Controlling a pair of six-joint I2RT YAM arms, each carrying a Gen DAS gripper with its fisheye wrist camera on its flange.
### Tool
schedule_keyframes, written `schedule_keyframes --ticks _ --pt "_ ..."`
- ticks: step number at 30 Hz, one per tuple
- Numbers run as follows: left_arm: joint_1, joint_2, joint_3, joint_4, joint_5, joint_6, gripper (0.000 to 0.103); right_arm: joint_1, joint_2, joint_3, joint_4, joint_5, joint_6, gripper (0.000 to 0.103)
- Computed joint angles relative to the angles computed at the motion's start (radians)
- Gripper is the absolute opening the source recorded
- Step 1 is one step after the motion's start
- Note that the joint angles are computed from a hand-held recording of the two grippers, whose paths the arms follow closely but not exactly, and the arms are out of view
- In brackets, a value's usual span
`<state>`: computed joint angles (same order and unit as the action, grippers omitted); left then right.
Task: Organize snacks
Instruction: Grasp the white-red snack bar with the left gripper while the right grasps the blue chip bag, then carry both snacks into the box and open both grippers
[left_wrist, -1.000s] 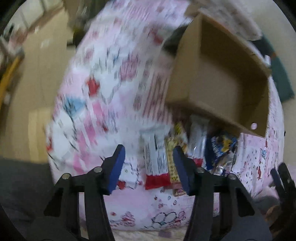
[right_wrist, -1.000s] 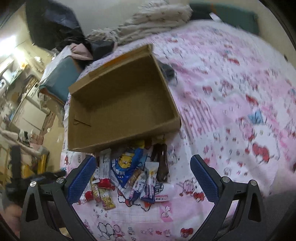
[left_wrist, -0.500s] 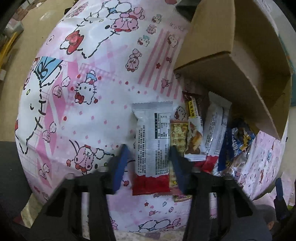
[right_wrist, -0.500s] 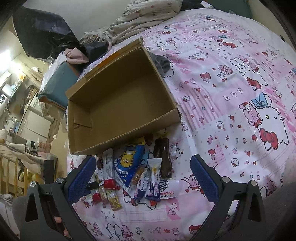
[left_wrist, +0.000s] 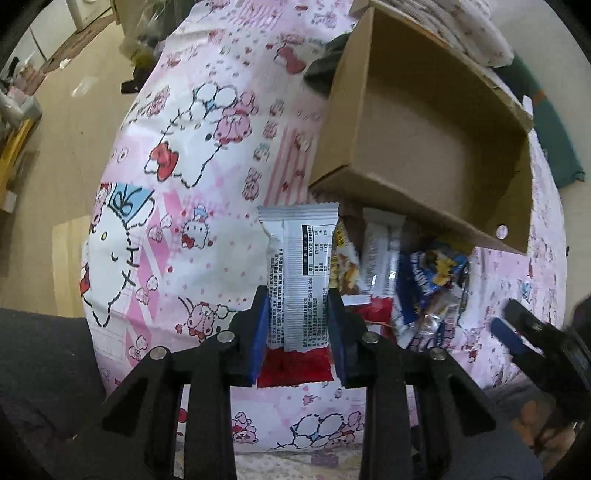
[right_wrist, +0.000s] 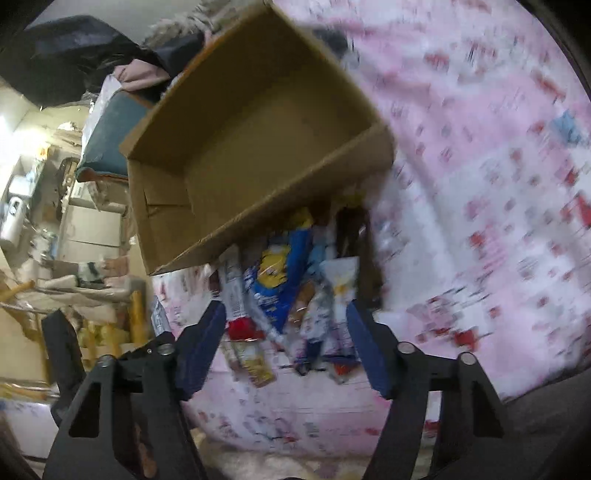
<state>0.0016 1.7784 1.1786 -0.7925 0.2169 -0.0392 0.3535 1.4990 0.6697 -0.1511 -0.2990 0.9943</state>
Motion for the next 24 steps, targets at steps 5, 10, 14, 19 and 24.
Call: schedule_keyframes --ticks 5,10,14,19,24 --pt "0.014 -0.002 0.011 -0.015 0.032 -0.012 0.026 0.024 0.234 0.182 -0.037 0.022 -0.03 0.068" --pt "0.037 -0.011 0.004 -0.013 0.057 0.004 0.026 0.028 0.434 0.357 -0.087 0.057 -0.088 0.068" --pt "0.045 -0.013 0.013 -0.02 0.073 0.004 0.026 0.039 0.527 0.457 -0.144 0.063 -0.149 0.051" --pt "0.041 -0.013 0.025 -0.024 0.075 0.001 0.026 0.064 0.468 0.413 -0.128 0.079 -0.164 0.032" --pt "0.042 -0.025 0.035 -0.02 0.075 -0.007 0.026 0.07 0.282 0.244 -0.031 0.046 -0.088 0.028"
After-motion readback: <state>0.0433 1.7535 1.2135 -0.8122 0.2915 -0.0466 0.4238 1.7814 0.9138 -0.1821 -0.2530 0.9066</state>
